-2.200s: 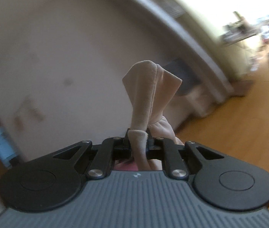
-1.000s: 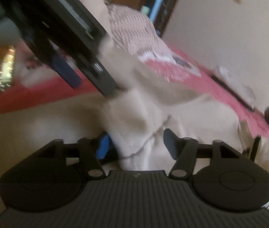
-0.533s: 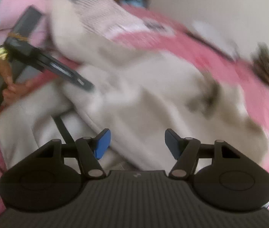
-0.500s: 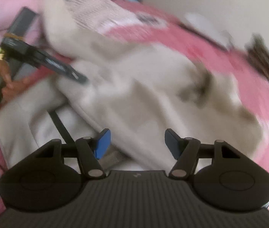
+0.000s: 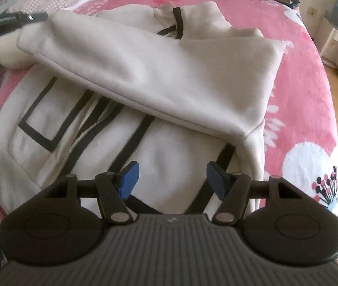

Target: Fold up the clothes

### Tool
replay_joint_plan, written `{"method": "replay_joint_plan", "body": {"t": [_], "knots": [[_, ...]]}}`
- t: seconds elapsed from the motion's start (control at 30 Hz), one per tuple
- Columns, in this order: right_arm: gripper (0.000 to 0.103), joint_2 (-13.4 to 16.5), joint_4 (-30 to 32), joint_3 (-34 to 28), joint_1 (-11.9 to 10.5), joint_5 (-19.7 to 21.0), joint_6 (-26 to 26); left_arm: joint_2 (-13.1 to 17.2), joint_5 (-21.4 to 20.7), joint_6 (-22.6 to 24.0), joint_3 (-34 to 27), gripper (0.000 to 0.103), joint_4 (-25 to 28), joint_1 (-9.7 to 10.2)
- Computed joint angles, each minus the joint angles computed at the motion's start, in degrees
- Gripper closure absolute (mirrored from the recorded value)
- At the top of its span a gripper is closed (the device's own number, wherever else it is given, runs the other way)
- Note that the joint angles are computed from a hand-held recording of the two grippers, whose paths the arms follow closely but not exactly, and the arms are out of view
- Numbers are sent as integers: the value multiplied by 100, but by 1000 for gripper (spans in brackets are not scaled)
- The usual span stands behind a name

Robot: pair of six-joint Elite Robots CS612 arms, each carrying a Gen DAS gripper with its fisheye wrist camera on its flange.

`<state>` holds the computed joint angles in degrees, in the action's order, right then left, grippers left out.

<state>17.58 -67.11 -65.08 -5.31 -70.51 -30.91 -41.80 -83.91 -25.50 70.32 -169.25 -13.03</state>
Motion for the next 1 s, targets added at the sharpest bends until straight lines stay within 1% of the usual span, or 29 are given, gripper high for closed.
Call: {"method": "replay_joint_plan", "body": {"t": [0.03, 0.07, 0.1, 0.13, 0.17, 0.2, 0.23, 0.33, 0.37, 0.43, 0.5, 0.57, 0.63, 0.67, 0.73, 0.77, 0.8, 0.83, 0.9, 0.97, 1.0], "knots": [[41, 10, -25, -15, 0, -29, -61, 12, -62, -210, 0, 88, 245, 28], [41, 30, -66, -39, -2, -81, -112, 28, -134, -416, -9, 87, 493, 57], [41, 55, -108, -76, -8, -137, -156, 26, -161, -543, 8, 81, 618, 72], [41, 76, -163, -117, -22, -177, -188, -27, -24, -511, 89, 73, 503, 47], [41, 105, -266, -166, -44, -198, -202, -80, 220, -479, 175, 57, 371, 3], [41, 139, -411, -211, -65, -214, -178, -130, 465, -441, 255, 53, 240, -41], [42, 172, -565, -250, -86, -232, -138, -170, 645, -389, 318, 53, 111, -78], [44, 262, -1047, -263, -103, -448, -58, -233, 773, -168, 413, 53, -268, -144], [45, 280, -1186, -234, -97, -540, -65, -239, 771, -64, 421, 53, -373, -168], [48, 311, -1350, -171, -81, -573, -206, -184, 581, 253, 347, 53, -476, -217], [58, 351, -1477, -114, -52, -569, -445, -111, 359, 541, 249, 54, -475, -265], [91, 362, -1511, -54, -13, -740, -631, -22, 135, 814, 135, 54, -414, -310], [94, 424, -1653, -80, 7, -973, -653, 72, 53, 1084, 38, 54, -262, -359], [95, 460, -1722, -111, -5, -1012, -583, 114, 99, 1189, -23, 54, -69, -389], [97, 473, -1660, -120, -32, -1074, -409, 189, 301, 1323, -154, 56, 461, -454], [97, 469, -1593, -112, -53, -1069, -331, 205, 399, 1388, -172, 56, 588, -479], [96, 464, -1526, -103, -74, -1063, -253, 200, 448, 1434, -147, 56, 558, -493], [96, 442, -1462, -77, -86, -1036, -291, 194, 499, 1480, -121, 55, 527, -508], [94, 288, -1231, 72, -135, -810, -326, 185, 574, 1548, -77, 55, 478, -529], [91, 68, -923, 265, -251, -325, -333, 162, 518, 1501, -47, 55, 495, -513], [91, -28, -804, 344, -324, 5, -313, 131, 499, 1490, 2, 55, 486, -509]]}}
